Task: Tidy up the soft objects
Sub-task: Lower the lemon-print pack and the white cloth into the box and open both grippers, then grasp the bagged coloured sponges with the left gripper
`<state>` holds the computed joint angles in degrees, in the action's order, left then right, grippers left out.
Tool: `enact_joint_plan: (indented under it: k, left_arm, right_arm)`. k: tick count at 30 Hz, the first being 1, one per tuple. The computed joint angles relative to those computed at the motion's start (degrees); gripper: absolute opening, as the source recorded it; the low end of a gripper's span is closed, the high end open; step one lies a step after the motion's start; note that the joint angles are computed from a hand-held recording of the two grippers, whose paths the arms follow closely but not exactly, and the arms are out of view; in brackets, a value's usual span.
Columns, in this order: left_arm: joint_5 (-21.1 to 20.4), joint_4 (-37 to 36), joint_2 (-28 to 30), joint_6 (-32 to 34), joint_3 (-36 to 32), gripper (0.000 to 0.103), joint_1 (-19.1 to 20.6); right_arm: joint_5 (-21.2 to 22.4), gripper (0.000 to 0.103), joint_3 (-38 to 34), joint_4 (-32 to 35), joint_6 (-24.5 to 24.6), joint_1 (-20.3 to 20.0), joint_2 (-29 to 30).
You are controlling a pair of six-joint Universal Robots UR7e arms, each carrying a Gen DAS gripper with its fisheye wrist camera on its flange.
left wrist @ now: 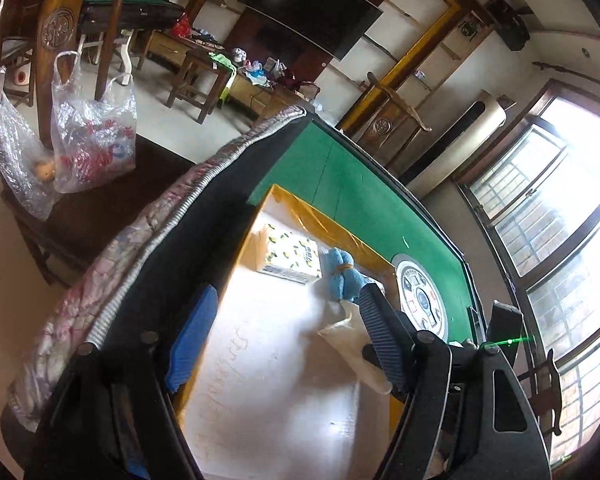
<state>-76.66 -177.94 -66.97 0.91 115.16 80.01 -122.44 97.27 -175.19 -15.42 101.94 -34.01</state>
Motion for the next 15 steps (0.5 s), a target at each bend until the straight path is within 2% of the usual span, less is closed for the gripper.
enact_joint_plan:
  k: [2,6,8,10,15]
  left_arm:
    - [-0.09,0.16,-0.03,-0.11,0.54,0.073,-0.39]
    - [1.67,-1.03,-0.58,-0.10,2.50,0.073,-2.46]
    - [2.23,-2.02,-0.92,-0.07,3.68,0.073,-3.45]
    - [2.41,-2.60,-1.02,-0.24,4.56,0.073,-4.54]
    - [1.10,-2.83,0.17,-0.63,6.36,0.073,-8.06]
  right_arm:
    - [3.14,0.046,1.50,-0.52,0.83,-0.72,-1.65]
    - [6.61,0.048,6.17,-7.69,-2.50,-1.08,-4.98]
    - [7.85,0.054,9.37,-12.33,-4.20,-1.61,-7.60]
    - [8.94,0.055,12.82,-16.82,-5.08,-2.69,-10.87]
    - [8.33,0.056,20.04,-24.82,-5.00,-7.13,-19.88]
